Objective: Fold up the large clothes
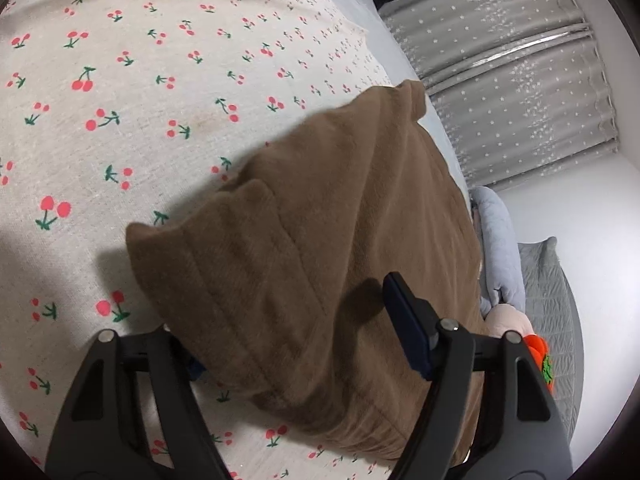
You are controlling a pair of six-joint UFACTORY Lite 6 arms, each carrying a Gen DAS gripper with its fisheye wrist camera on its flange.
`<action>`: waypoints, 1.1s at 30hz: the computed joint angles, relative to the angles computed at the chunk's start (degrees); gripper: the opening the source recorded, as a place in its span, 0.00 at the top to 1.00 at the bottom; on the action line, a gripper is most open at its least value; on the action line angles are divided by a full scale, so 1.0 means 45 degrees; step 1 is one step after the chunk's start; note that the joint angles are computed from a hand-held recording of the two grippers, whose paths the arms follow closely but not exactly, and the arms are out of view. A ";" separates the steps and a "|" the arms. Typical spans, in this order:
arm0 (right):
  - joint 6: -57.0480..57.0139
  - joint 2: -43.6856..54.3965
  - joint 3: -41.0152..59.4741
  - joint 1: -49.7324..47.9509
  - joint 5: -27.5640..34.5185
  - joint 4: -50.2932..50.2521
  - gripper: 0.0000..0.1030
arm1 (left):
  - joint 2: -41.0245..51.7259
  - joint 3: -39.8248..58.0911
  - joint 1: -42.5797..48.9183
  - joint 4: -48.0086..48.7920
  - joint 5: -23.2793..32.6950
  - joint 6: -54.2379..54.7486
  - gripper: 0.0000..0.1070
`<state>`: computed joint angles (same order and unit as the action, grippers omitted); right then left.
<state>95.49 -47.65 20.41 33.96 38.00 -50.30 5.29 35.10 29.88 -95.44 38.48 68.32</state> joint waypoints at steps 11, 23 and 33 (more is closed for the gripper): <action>0.2981 0.2419 0.0464 0.2108 0.0142 -0.2415 0.46 | 0.0505 0.0373 0.0732 0.0598 0.0375 -0.0188 0.58; 0.7934 0.7135 0.3672 0.5063 -0.3398 -0.6931 0.45 | -0.3314 -0.0953 -0.0585 -0.0296 -0.1382 0.0474 0.72; 0.5163 1.2485 0.6847 0.5487 -0.3778 -0.4711 0.50 | -0.6615 -0.1617 -0.1849 -0.0949 -0.1085 0.1373 0.75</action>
